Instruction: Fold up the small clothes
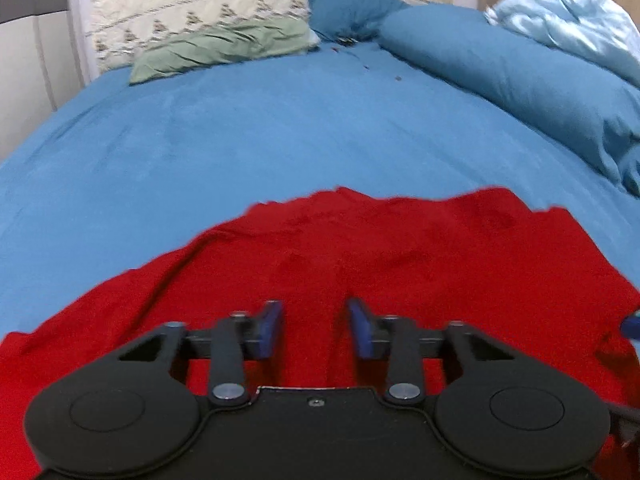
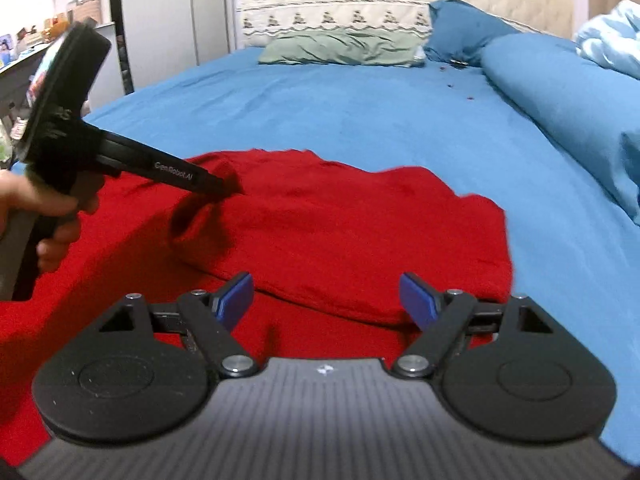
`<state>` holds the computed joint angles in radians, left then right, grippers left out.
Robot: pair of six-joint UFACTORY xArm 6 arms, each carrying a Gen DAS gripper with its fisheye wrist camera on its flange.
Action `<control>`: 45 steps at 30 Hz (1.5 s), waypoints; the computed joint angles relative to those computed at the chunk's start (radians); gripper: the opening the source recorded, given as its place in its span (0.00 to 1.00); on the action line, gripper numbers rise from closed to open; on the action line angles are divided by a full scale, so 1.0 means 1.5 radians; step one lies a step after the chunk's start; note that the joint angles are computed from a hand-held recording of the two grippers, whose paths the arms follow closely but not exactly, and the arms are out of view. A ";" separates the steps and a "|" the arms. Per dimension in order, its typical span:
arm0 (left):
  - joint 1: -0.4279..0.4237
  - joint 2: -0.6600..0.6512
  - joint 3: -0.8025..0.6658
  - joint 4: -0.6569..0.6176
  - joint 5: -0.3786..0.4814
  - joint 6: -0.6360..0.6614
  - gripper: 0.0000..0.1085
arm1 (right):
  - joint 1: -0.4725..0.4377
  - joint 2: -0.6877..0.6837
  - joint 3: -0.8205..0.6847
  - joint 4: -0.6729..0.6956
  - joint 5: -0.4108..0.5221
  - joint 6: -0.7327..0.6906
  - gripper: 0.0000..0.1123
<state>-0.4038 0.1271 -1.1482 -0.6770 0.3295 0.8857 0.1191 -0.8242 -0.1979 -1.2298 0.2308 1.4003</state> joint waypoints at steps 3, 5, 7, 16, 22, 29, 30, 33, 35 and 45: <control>0.000 0.003 0.005 0.022 -0.014 -0.012 0.04 | -0.011 -0.028 0.025 0.028 -0.001 -0.023 0.85; 0.005 -0.012 0.020 -0.052 -0.051 0.025 0.04 | -0.006 -0.040 0.032 0.020 0.012 -0.004 0.85; 0.019 -0.040 0.038 -0.176 -0.070 0.095 0.04 | -0.013 -0.058 0.045 0.024 0.008 0.001 0.85; 0.143 -0.068 0.090 -0.386 0.092 0.159 0.59 | -0.013 -0.155 0.111 0.144 0.058 -0.065 0.85; 0.135 -0.061 0.083 -0.383 0.075 0.123 0.47 | 0.013 -0.142 0.098 0.117 0.157 -0.061 0.87; 0.109 -0.063 0.059 -0.490 -0.042 0.237 0.04 | -0.025 -0.016 0.044 0.008 0.167 0.014 0.89; 0.111 -0.068 0.052 -0.547 -0.063 0.301 0.04 | -0.036 0.009 0.030 -0.013 0.158 0.030 0.89; 0.131 -0.064 0.035 -0.621 -0.081 0.387 0.04 | -0.042 0.074 -0.012 -0.064 0.159 0.076 0.89; 0.144 -0.056 0.034 -0.590 -0.071 0.363 0.04 | -0.039 0.109 -0.036 -0.078 0.166 0.080 0.89; 0.210 -0.087 0.115 -0.340 -0.010 0.180 0.17 | -0.093 0.017 0.018 0.059 0.160 -0.136 0.89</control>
